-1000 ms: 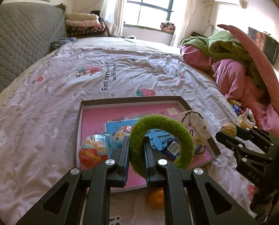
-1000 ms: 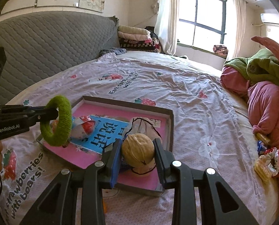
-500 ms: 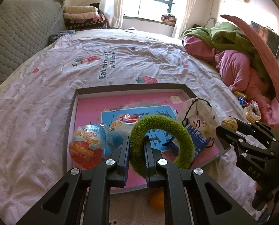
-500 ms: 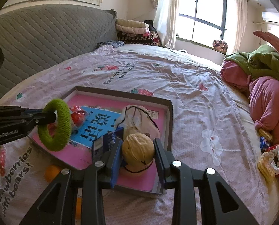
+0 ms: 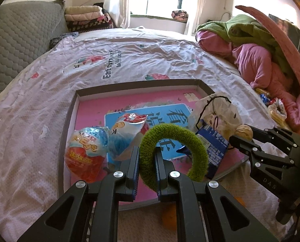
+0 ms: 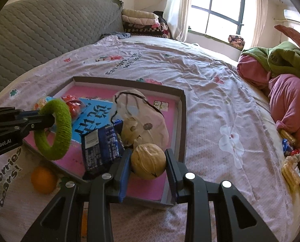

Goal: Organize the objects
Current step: 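Lower the green ring into the tray while the right tool lowers the walnut beside the lace bag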

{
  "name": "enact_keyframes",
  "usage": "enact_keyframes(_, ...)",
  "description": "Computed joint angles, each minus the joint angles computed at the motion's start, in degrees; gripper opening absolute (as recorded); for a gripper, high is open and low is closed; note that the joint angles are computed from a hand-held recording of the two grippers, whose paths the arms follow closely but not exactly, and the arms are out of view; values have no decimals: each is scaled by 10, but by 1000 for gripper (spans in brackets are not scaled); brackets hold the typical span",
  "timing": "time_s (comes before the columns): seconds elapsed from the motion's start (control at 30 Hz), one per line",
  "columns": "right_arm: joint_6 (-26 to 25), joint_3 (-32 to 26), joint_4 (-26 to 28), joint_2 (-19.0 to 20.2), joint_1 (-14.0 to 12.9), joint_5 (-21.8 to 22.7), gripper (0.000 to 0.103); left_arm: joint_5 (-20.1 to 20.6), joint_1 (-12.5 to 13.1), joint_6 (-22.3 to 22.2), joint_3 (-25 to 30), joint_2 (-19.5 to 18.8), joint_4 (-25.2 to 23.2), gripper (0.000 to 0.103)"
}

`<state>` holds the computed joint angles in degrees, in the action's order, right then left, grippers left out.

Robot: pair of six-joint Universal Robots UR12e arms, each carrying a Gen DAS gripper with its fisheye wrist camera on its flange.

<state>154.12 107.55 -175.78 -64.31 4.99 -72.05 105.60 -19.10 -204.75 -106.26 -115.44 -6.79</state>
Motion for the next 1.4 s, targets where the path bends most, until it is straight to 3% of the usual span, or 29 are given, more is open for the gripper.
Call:
enact_keyframes(1.0,3,-4,48,1,-1,15,34,-16,10,-26,6,-5,-62,16)
enact_keyframes(1.23,3,-4,54,-1,-2,17,34,-17,8,-27,7,-2,-74,24)
enact_keyframes(1.4,2,-3,58,-2,-2,19,34,-16,6,-29,7,1,-82,25)
